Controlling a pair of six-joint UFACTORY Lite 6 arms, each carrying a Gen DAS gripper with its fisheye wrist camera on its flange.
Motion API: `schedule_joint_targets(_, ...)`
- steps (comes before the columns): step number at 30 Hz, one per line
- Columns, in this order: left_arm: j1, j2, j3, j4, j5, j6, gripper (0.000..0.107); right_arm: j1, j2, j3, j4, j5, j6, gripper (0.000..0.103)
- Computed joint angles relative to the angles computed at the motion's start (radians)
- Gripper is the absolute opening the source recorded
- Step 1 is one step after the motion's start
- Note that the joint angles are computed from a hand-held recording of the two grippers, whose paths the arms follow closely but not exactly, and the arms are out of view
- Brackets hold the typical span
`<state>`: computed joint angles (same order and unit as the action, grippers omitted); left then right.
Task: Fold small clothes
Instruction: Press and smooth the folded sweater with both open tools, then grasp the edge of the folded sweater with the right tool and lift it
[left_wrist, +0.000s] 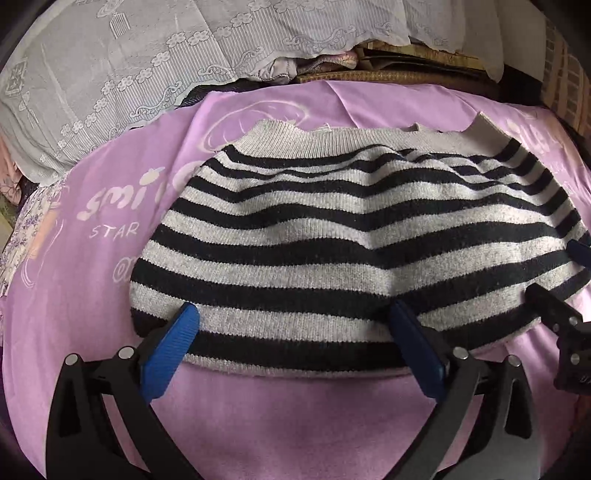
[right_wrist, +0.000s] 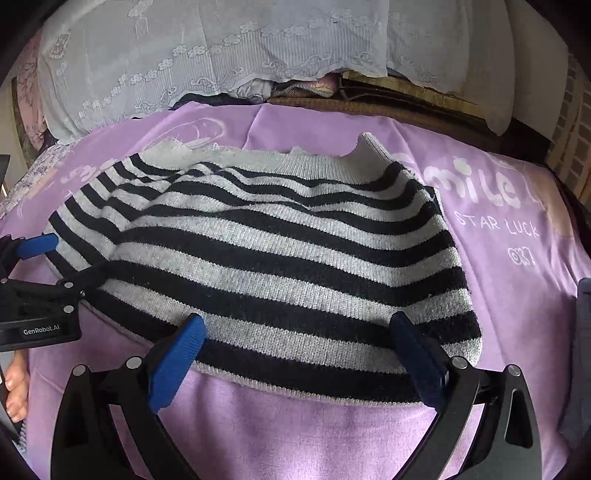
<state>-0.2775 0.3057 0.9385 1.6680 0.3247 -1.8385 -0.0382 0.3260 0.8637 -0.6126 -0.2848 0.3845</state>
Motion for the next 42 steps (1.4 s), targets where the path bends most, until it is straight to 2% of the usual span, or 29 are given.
schedule_joint_targets(4, 0.025, -0.085, -0.066, 0.138, -0.022, -0.153, 0.099, -0.084, -0.032, -0.021, -0.288, -0.098, 0.288, 0.099)
schedule_joint_targets(7, 0.052, -0.192, -0.144, 0.349, -0.008, -0.385, 0.099, -0.205, -0.098, -0.068, -0.455, -0.251, 0.476, 0.1)
schedule_joint_targets(9, 0.094, -0.241, -0.169, 0.506, -0.049, -0.548, 0.099, -0.311, -0.103, -0.072, -0.591, -0.357, 0.63, 0.1)
schedule_joint_targets(10, 0.11, -0.236, -0.159, 0.526, -0.079, -0.566, 0.099, -0.355, -0.089, -0.063, -0.649, -0.398, 0.701, 0.1)
schedule_joint_targets(12, 0.136, -0.166, -0.097, 0.448, -0.156, -0.477, 0.099, -0.442, -0.036, -0.029, -0.766, -0.494, 0.845, 0.1)
schedule_joint_targets(13, 0.13, -0.085, -0.046, 0.354, -0.168, -0.372, 0.099, -0.487, -0.004, -0.01, -0.812, -0.557, 0.905, 0.1)
schedule_joint_targets(14, 0.104, -0.008, -0.011, 0.265, -0.139, -0.268, 0.099, -0.516, 0.014, -0.002, -0.832, -0.595, 0.938, 0.1)
schedule_joint_targets(15, 0.059, 0.028, 0.009, 0.18, -0.068, -0.163, 0.099, -0.541, 0.026, 0.006, -0.853, -0.615, 0.979, 0.1)
schedule_joint_targets(16, 0.017, 0.021, 0.008, 0.101, 0.004, -0.084, 0.099, -0.561, 0.04, 0.015, -0.871, -0.629, 1.012, 0.099)
schedule_joint_targets(17, -0.009, -0.003, -0.003, 0.064, 0.034, -0.047, 0.098, -0.593, 0.065, 0.028, -0.89, -0.672, 1.049, 0.1)
schedule_joint_targets(19, -0.019, -0.058, -0.035, 0.105, 0.007, -0.083, 0.098, -0.676, 0.14, 0.061, -0.932, -0.808, 1.117, 0.1)
schedule_joint_targets(21, -0.021, -0.09, -0.03, 0.078, -0.038, -0.065, 0.098, -0.712, 0.203, 0.092, -0.971, -0.864, 1.161, 0.099)
schedule_joint_targets(24, -0.037, -0.065, 0.072, -0.171, -0.094, 0.172, 0.098, -0.686, 0.191, 0.078, -0.97, -0.821, 1.152, 0.099)
schedule_joint_targets(26, -0.067, -0.02, 0.169, -0.334, -0.061, 0.322, 0.098, -0.673, 0.192, 0.074, -0.982, -0.84, 1.148, 0.099)
schedule_joint_targets(27, -0.082, 0.001, 0.205, -0.354, -0.044, 0.334, 0.098, -0.663, 0.196, 0.075, -0.991, -0.848, 1.162, 0.099)
schedule_joint_targets(30, -0.107, 0.134, 0.347, -0.402, 0.001, 0.364, 0.098, -0.589, 0.21, 0.093, -0.983, -0.785, 1.205, 0.1)
schedule_joint_targets(33, -0.08, 0.339, 0.496, -0.606, -0.007, 0.553, 0.099, -0.507, 0.208, 0.114, -0.912, -0.692, 1.224, 0.1)
schedule_joint_targets(37, -0.07, 0.301, 0.45, -0.559, -0.05, 0.502, 0.099, -0.384, 0.255, 0.205, -0.746, -0.544, 1.247, 0.1)
schedule_joint_targets(40, -0.053, 0.274, 0.414, -0.535, -0.093, 0.474, 0.098, -0.331, 0.295, 0.256, -0.553, -0.473, 1.178, 0.099)
schedule_joint_targets(41, -0.048, 0.269, 0.406, -0.531, -0.105, 0.468, 0.098, -0.32, 0.301, 0.256, -0.485, -0.462, 1.132, 0.097)
schedule_joint_targets(42, -0.044, 0.265, 0.399, -0.525, -0.114, 0.463, 0.098, -0.315, 0.309, 0.262, -0.448, -0.452, 1.102, 0.087)
